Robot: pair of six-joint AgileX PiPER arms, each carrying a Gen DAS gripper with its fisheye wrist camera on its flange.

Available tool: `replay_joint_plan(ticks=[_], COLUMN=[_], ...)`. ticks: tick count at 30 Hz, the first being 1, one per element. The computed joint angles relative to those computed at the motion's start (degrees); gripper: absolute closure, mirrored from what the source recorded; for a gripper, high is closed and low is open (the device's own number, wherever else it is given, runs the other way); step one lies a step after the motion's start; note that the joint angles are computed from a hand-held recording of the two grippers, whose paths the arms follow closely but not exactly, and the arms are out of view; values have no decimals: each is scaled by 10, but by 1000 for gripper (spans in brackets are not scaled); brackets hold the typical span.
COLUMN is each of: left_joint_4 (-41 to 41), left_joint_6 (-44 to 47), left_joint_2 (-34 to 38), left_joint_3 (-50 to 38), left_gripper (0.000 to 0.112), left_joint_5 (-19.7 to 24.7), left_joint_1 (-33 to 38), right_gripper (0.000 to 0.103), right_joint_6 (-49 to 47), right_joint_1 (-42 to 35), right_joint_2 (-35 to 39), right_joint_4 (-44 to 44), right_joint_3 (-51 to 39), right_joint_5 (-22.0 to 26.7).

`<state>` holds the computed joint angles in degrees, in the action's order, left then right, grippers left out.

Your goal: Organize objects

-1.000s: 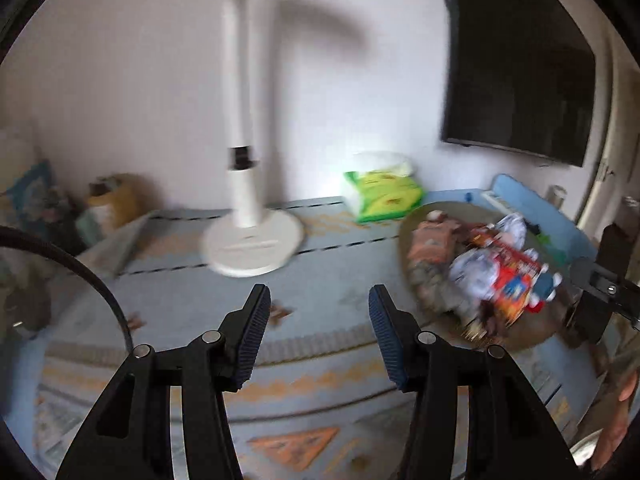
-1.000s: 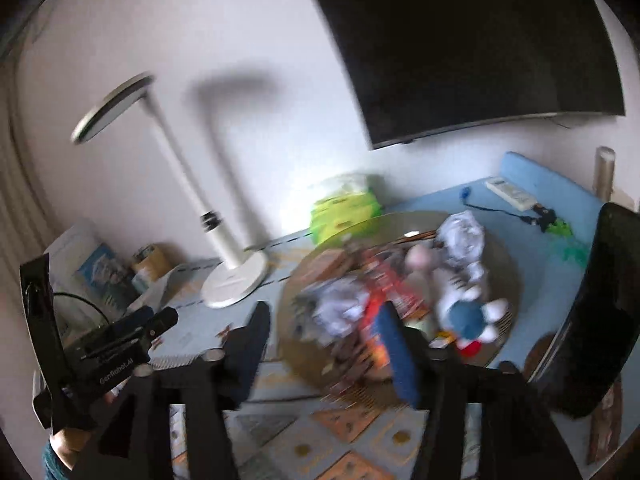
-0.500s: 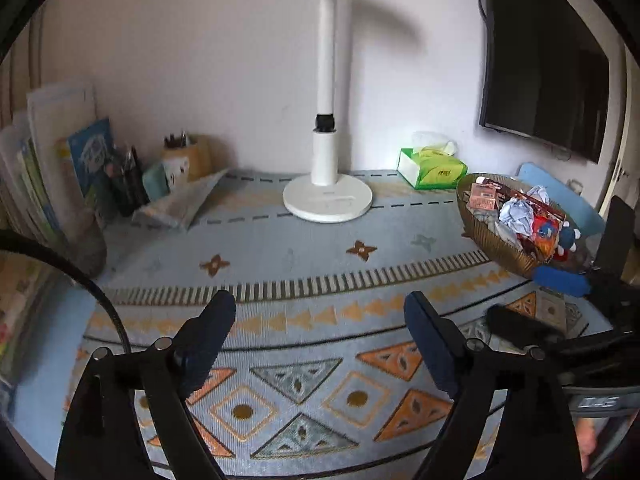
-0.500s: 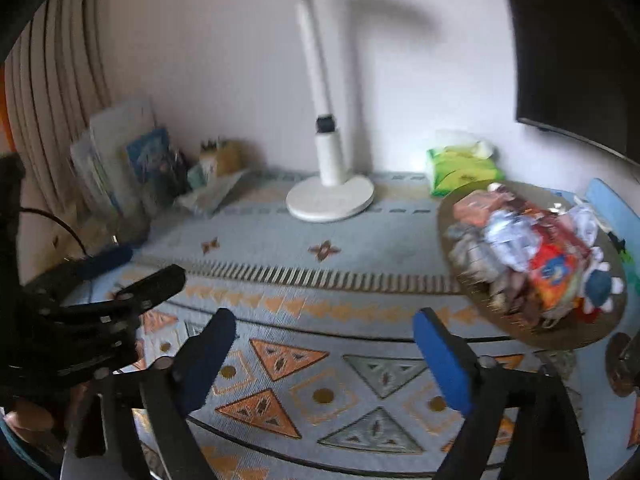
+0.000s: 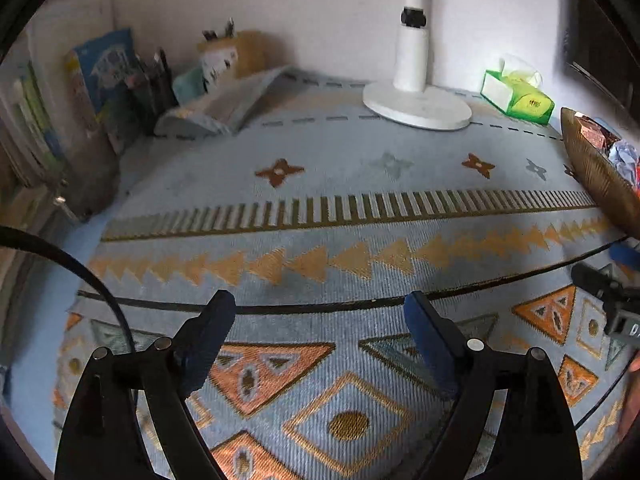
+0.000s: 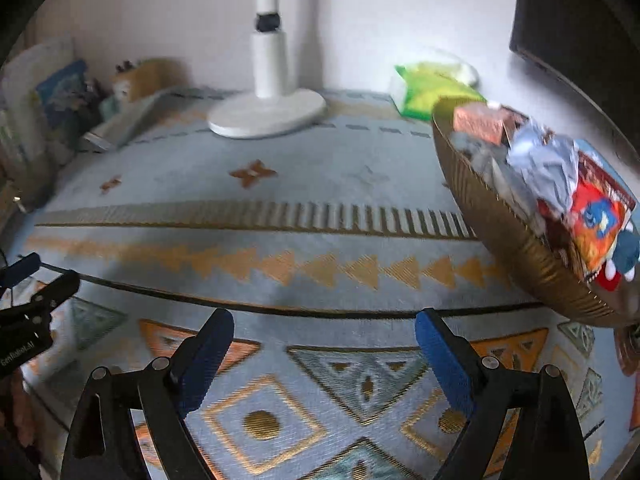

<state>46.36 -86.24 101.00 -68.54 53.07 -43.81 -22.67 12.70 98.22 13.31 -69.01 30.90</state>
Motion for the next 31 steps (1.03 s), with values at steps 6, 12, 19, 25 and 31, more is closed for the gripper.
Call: replay_joint_plan(ticks=[6,12,19,25,31], left_joint_4=[-11,-57,-58,-57,-58], left_joint_6=[-10,8,11,11,17], left_joint_2=[20,20,16,18,20], left_joint_3=[-26,-24,-19,-21,-23], left_gripper=[26,9,9,9,9], left_joint_5=[20,-1,-7,-8,-12], left_joint_1=[21,42,46,46,52], right_gripper=[0,0,0,0,0], right_joint_6=[53,48,47,43,42], right_joint_1=[2,2,2,1,0], right_joint_2=[30,30,32,31,32], right_joint_4=[-41,-34,-33,-31,-30], right_joint_3=[-41,-43,-44,-43,-43], right_joint_5=[36,36,36,36,35])
